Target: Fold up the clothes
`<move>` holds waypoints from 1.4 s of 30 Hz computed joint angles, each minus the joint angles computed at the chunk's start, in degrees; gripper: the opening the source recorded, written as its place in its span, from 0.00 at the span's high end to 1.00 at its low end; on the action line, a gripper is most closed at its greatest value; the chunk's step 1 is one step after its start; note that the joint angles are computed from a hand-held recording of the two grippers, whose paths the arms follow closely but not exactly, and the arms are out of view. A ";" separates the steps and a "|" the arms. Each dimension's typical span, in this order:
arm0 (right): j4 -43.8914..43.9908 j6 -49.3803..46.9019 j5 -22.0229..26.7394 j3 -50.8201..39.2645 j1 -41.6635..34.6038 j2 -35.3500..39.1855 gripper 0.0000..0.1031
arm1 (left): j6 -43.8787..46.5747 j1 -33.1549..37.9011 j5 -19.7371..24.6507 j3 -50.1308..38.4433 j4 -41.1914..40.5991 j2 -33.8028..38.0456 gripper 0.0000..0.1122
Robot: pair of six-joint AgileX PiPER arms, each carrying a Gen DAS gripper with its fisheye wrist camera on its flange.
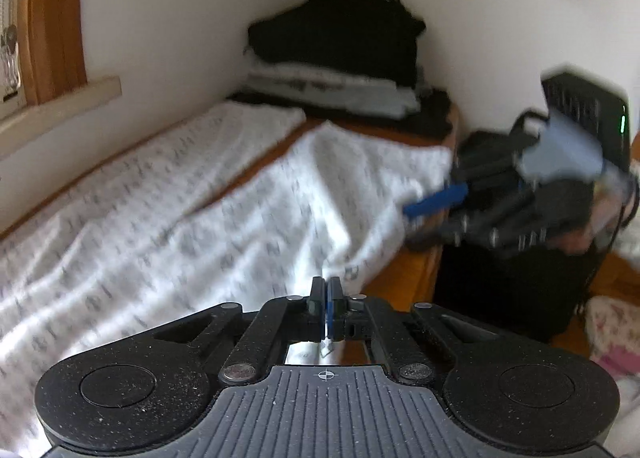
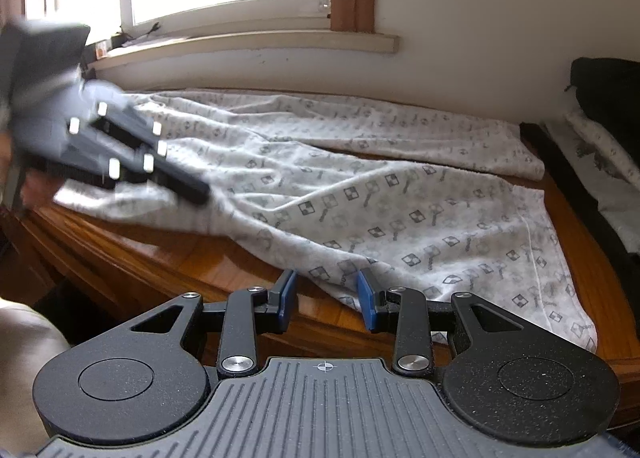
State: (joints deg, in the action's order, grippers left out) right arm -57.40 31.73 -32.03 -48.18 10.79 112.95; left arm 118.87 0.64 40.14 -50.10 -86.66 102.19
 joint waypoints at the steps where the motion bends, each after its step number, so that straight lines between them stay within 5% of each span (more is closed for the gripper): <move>1: -0.37 0.09 -0.09 -0.13 -0.20 0.12 0.66 | -1.74 0.89 1.29 -1.19 0.72 -0.25 1.00; 7: -2.74 1.44 -1.60 -1.40 -1.64 1.36 0.70 | -13.32 2.73 4.75 -9.40 7.49 1.82 1.00; 10: -0.72 -0.89 -1.48 -1.34 -1.93 1.45 0.97 | -16.37 3.29 5.87 -11.18 9.60 3.30 1.00; 13: 3.47 -5.78 -2.77 0.62 -3.72 -0.66 0.98 | -17.63 4.67 8.30 -11.40 10.43 3.78 0.99; 18: -1.67 -2.13 -4.64 3.49 -9.72 -7.26 0.99 | -15.89 7.61 8.65 -9.91 8.84 2.91 0.96; 22: -6.96 2.56 -2.48 3.16 -11.67 -8.23 0.96 | -14.78 7.92 3.85 -10.75 8.61 5.52 0.85; 27: -5.14 6.19 -3.03 0.14 -12.69 -4.75 0.77 | -14.31 9.37 0.81 -13.34 6.57 10.38 0.85; 31: 1.81 3.32 -0.57 -3.35 -10.30 1.30 0.73 | -10.79 11.45 1.76 -12.46 3.03 11.23 0.53; 34: 7.33 -0.99 -3.41 -4.46 -11.18 5.13 0.73 | -8.84 12.63 2.70 -11.41 1.81 11.21 0.52; 39: 8.85 -6.12 -9.42 -4.32 -16.52 8.07 0.81 | -7.76 14.61 5.43 -10.37 1.08 11.64 0.37; 42: 6.66 -3.52 -8.21 -5.21 -18.30 7.72 0.86 | -8.77 15.17 6.61 -10.08 1.45 11.62 0.31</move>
